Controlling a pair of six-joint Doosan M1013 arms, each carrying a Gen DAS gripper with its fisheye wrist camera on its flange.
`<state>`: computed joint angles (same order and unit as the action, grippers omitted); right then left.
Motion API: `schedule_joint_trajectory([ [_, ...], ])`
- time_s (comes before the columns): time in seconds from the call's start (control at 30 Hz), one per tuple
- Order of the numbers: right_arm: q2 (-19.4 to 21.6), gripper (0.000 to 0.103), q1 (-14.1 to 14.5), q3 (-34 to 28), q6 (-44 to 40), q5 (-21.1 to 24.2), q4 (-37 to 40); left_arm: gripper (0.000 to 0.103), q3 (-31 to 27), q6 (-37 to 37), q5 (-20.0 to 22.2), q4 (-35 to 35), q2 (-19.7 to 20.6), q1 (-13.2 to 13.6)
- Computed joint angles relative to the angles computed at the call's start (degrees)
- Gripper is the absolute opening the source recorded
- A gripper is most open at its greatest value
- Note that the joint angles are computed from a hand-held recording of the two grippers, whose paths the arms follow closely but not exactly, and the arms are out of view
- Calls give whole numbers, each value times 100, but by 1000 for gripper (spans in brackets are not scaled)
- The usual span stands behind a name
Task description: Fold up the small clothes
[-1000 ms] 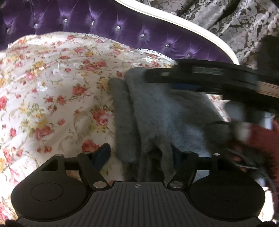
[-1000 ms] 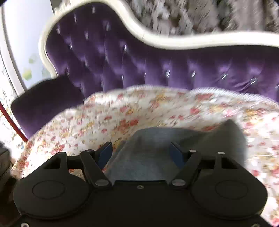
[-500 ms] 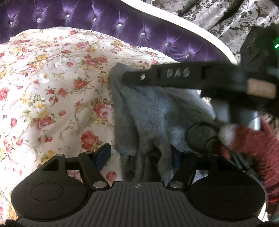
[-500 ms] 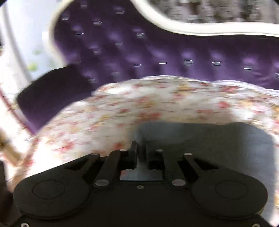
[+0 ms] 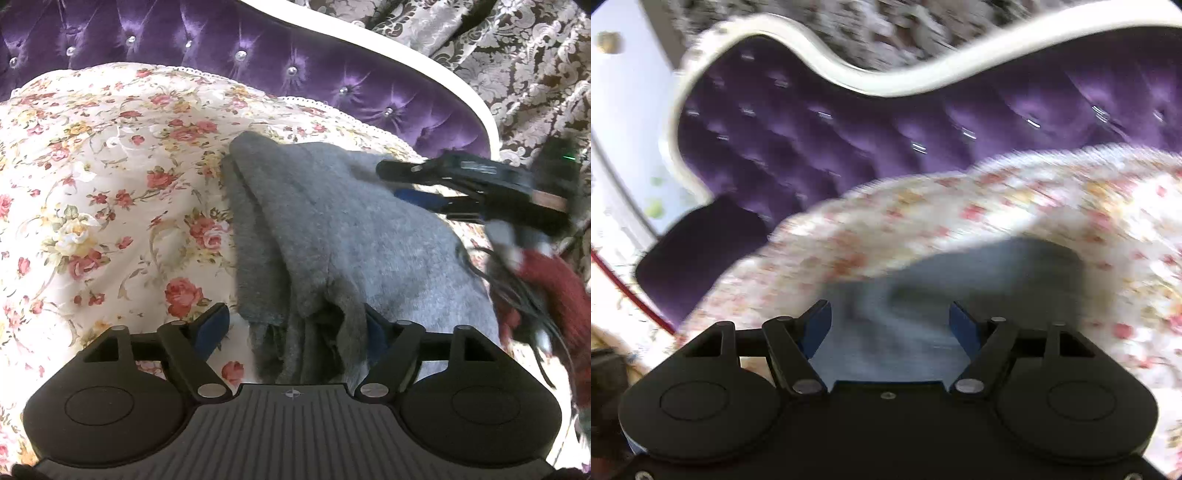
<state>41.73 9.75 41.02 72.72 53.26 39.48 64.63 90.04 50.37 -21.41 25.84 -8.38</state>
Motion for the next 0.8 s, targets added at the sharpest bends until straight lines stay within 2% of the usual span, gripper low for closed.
schedule_joint_trajectory([
  [0.1,357,70,-37,-577,1051,144,-1025,81,-17,80,33,-68,11,10],
  [0.2,273,74,4,-445,1567,-469,-1896,85,-10,181,28,-200,18,33],
  [0.23,208,74,-20,-339,1593,-598,-1821,86,16,223,-4,-267,11,42],
  [0.3,18,79,-141,43,1283,-797,-997,87,35,228,-41,-285,4,36],
  [0.37,-171,83,-227,407,930,-781,-378,89,40,222,-43,-312,0,38],
  [0.57,-491,84,-404,1114,84,-350,755,93,32,94,16,-844,36,158],
  [0.6,-531,84,-432,1241,-49,-308,1005,96,37,31,2,-964,44,179],
  [0.73,-595,85,-515,1554,-346,-67,1714,96,-6,82,150,-1363,91,241],
  [0.8,-639,88,-507,1712,-650,-188,1992,96,-26,191,214,-1410,106,254],
])
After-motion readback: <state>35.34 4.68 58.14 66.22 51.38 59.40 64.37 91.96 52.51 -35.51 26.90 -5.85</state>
